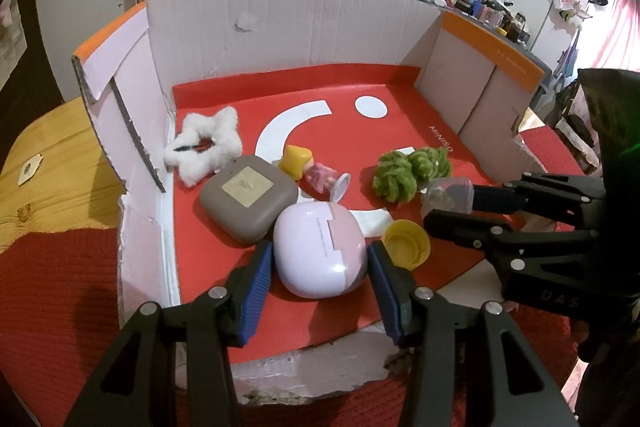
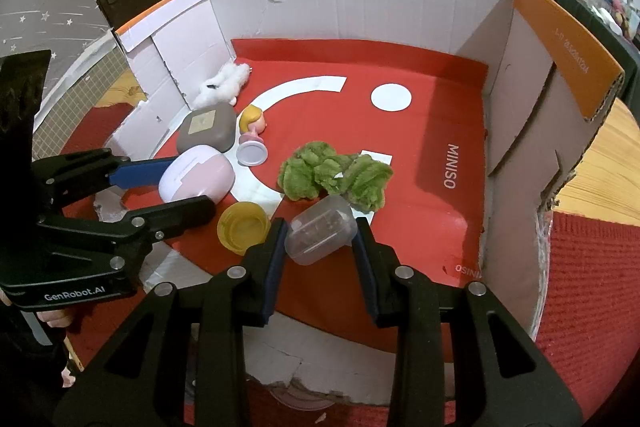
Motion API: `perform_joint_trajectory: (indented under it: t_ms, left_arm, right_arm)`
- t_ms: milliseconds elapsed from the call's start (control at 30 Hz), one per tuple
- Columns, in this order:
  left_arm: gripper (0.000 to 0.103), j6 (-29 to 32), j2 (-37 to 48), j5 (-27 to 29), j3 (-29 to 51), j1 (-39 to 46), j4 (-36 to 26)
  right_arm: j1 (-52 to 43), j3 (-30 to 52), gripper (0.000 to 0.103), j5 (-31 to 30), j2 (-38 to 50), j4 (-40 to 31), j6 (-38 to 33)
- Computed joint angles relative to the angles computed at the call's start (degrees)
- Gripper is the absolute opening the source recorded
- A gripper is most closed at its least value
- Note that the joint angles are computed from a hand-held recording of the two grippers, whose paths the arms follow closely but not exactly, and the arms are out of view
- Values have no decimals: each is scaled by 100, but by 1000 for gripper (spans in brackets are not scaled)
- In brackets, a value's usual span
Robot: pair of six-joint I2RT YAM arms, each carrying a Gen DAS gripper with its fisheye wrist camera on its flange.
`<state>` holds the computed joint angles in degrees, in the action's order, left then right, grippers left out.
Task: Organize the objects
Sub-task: 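Lower the clear container with the right tool while the left lowers the pink case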
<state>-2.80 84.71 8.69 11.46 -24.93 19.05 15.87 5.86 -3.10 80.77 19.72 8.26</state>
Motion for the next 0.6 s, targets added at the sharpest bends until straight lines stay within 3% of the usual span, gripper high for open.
perform_joint_trajectory:
  t_ms: [467,500,600]
  left_arm:
    - [52,-109,-71,60,-52,5,53]
    - [54,-118,-151,67,-78,8,39]
    - [59,-139,-381,55,-130,-4,-41]
  right_arm:
    - [12,-132,33,15,-526,-208,70]
    - [29,-144,34,28,-605,-262,81]
    - [142,-191,51,129,-921,-469,136]
